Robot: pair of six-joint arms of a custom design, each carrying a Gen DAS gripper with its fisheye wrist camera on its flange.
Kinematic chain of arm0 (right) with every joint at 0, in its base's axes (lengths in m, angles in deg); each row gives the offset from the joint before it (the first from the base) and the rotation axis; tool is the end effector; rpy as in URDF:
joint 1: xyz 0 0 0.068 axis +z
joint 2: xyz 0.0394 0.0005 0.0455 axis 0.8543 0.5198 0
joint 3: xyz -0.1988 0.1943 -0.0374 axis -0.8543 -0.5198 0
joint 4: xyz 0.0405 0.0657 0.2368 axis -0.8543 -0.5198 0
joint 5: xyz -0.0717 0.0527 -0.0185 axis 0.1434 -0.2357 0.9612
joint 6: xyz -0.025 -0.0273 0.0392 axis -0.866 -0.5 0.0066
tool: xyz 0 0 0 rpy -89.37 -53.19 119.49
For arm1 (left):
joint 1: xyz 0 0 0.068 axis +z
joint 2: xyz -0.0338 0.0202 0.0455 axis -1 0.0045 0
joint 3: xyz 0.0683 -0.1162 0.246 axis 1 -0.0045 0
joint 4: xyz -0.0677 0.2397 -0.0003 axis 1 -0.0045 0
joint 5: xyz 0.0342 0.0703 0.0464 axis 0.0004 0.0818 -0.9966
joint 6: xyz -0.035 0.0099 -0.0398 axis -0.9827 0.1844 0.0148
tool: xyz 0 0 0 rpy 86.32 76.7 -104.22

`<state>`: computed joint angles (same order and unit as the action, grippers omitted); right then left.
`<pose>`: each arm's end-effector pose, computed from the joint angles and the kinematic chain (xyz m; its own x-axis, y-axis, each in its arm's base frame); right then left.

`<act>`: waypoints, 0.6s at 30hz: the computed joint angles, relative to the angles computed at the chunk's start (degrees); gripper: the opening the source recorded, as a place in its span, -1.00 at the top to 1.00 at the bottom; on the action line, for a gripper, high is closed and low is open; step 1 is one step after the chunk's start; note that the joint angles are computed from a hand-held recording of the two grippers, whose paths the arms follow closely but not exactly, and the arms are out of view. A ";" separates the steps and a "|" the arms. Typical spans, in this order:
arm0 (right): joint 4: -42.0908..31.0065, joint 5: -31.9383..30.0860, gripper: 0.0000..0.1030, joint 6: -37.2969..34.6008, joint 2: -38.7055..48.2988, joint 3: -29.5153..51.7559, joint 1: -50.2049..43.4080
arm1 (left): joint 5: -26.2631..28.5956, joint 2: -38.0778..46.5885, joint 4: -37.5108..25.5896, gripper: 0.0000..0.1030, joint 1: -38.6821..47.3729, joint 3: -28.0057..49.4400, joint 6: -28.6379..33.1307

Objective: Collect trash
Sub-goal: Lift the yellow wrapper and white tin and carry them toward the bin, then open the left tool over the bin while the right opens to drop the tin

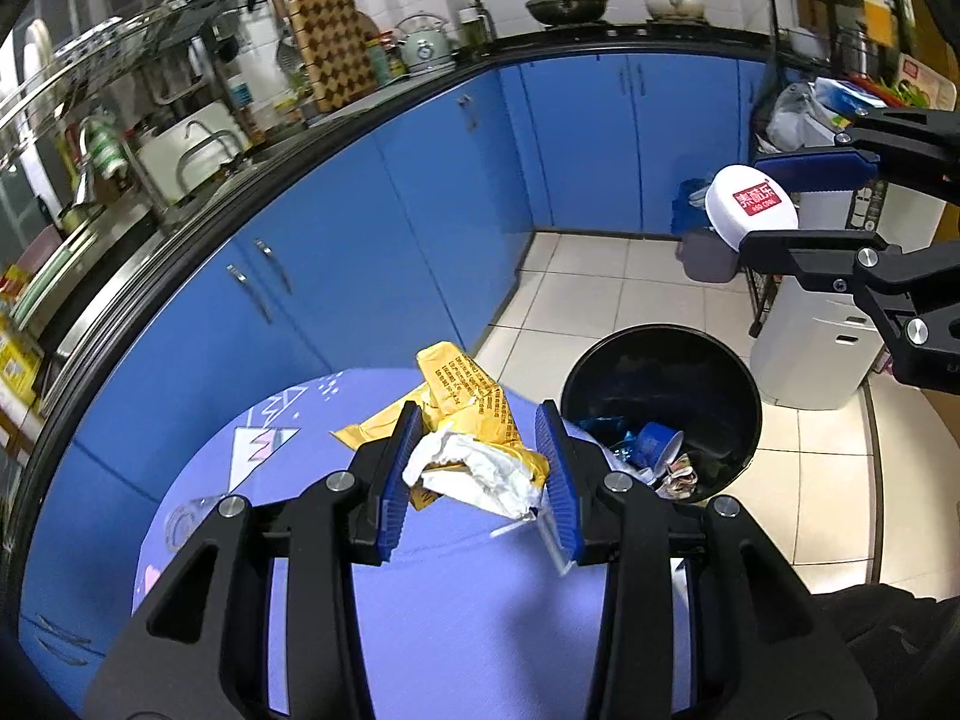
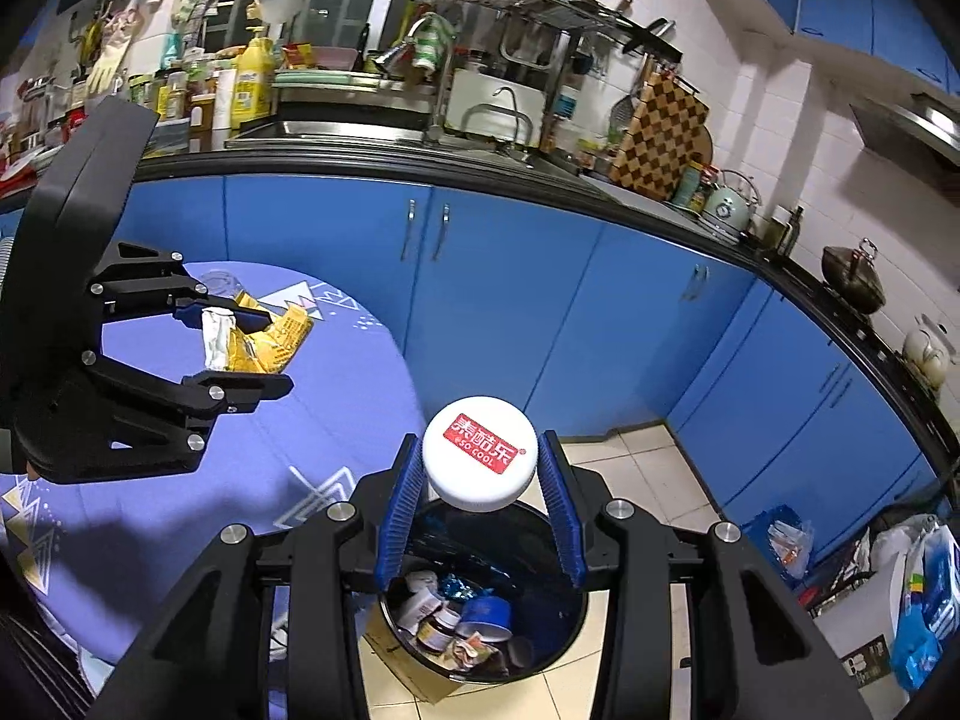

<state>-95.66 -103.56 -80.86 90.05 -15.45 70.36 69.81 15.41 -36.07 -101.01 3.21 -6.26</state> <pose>0.2985 0.0711 0.2879 -0.3359 -0.5333 -0.7764 -0.6283 0.7409 -0.2371 0.2823 -0.0501 0.2554 -0.6477 0.3316 -0.6860 0.2067 0.9430 0.2606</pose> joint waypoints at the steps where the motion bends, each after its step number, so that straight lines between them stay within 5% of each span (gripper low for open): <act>1: 0.11 -0.40 0.25 -0.21 0.32 0.10 -0.78 | -0.31 1.23 0.13 0.22 -0.84 0.88 -0.26; 18: 2.13 -5.43 0.24 -1.59 6.33 2.46 -9.41 | -3.03 15.99 -0.47 0.21 -8.12 13.87 -2.01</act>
<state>-93.53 -108.99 -82.45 96.37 -13.00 60.94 66.78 31.40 -36.54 -109.13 17.08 -8.27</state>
